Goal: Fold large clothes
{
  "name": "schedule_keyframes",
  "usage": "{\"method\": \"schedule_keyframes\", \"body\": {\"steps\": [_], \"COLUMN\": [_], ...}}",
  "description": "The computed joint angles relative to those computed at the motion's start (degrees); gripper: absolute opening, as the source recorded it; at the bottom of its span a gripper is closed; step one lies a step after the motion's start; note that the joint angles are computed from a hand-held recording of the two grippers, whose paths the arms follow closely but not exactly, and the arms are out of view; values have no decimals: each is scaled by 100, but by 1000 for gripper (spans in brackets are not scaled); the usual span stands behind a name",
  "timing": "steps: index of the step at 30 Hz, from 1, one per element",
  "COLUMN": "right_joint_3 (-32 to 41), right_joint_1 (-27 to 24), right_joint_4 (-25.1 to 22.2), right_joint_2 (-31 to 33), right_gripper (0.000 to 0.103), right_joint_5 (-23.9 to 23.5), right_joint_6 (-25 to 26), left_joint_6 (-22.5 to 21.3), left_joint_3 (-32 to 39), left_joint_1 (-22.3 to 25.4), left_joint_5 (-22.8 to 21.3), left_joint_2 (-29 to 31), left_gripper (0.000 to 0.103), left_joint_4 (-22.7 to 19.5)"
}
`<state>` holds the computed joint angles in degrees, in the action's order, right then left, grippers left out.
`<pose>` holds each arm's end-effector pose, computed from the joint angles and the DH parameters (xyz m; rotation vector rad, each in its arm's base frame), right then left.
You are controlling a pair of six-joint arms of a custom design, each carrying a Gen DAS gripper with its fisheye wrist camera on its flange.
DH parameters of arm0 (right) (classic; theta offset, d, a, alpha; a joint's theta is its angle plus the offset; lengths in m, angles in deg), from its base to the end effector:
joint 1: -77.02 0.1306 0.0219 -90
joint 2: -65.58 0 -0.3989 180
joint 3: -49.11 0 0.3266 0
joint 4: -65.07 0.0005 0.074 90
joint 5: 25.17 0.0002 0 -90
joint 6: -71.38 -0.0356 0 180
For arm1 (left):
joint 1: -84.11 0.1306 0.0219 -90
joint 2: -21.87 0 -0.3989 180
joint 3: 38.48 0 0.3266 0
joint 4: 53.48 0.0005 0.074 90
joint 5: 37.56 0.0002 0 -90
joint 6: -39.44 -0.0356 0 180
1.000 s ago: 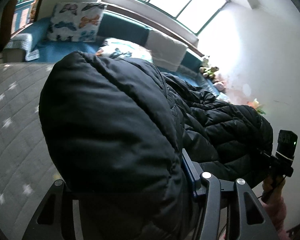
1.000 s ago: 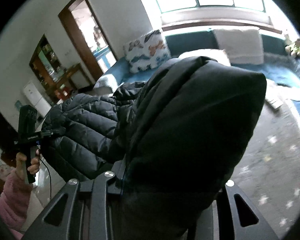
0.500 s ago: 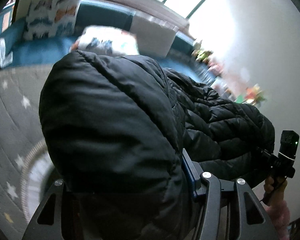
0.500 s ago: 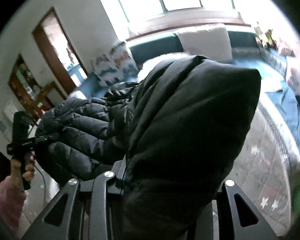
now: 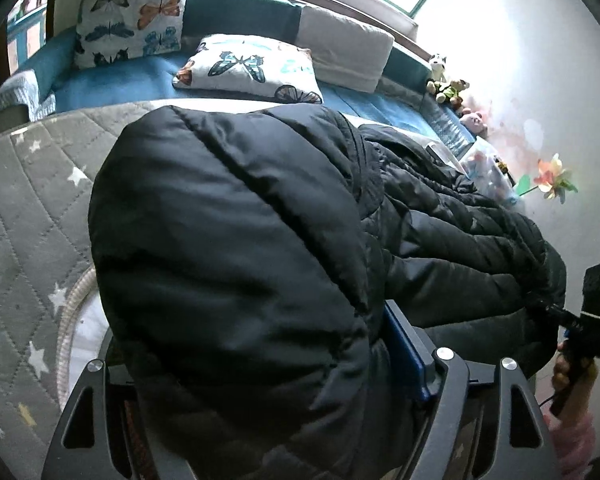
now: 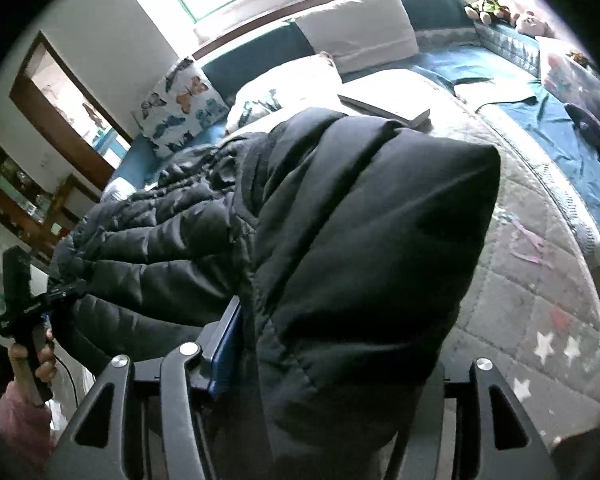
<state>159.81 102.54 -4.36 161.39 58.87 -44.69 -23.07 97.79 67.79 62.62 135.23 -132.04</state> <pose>0.3968 0.1930 0.5221 -0.0306 2.5870 0.4811 0.5185 -0.1589 0.5338 -0.1820 2.5974 -0.5152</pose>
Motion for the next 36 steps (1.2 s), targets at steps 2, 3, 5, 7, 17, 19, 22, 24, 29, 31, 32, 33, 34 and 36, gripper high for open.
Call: {"method": "schedule_keyframes", "body": {"steps": [2,3,5,7,17,19,22,24,29,31,32,33,34,36], "right_joint_3": [-32,-55,-171,-309,-260,-282,-259,-157,379,589,703,786,853,925], "right_joint_1": [37,33,-20,-96,-203,-209,-200,-136,330,519,592,624,644,697], "right_joint_4": [-108,-125,-67,4,-312,-385,-472,-619,-1075,-1128,-1140,-1103,-1022,-819], "right_joint_2": [-40,-50,-111,-181,-315,-373,-432,-446,-330,-270,-223,-181,-137,-37], "right_gripper": [64,64,66,67,69,69,69,70,69,69,69,69,69,69], "right_joint_5": [166,180,83,-16,-78,-19,137,421,1761,2245,2348,2340,2257,2141], "right_joint_6": [39,40,-16,-93,14,41,17,15,150,160,160,176,197,213], "left_joint_6": [-89,-119,-162,-195,-545,-630,-719,-715,-769,-863,-911,-978,-1024,-1130], "left_joint_3": [65,100,80,-85,-696,-724,-744,-751,-555,-362,-270,-152,-58,308], "left_joint_1": [-12,-32,-46,-22,489,517,601,724,965,971,948,893,847,689], "left_joint_5": [-76,-110,-138,-99,501,505,537,578,330,240,173,88,47,-14], "left_joint_2": [-36,-34,-78,-227,-612,-668,-746,-836,-1034,-1046,-1046,-1047,-1024,-852], "left_gripper": [83,83,83,83,84,84,84,84,84,84,84,84,84,84], "left_joint_4": [-91,-120,-133,-86,60,15,-57,-97,-166,-227,-233,-205,-210,-388]}}
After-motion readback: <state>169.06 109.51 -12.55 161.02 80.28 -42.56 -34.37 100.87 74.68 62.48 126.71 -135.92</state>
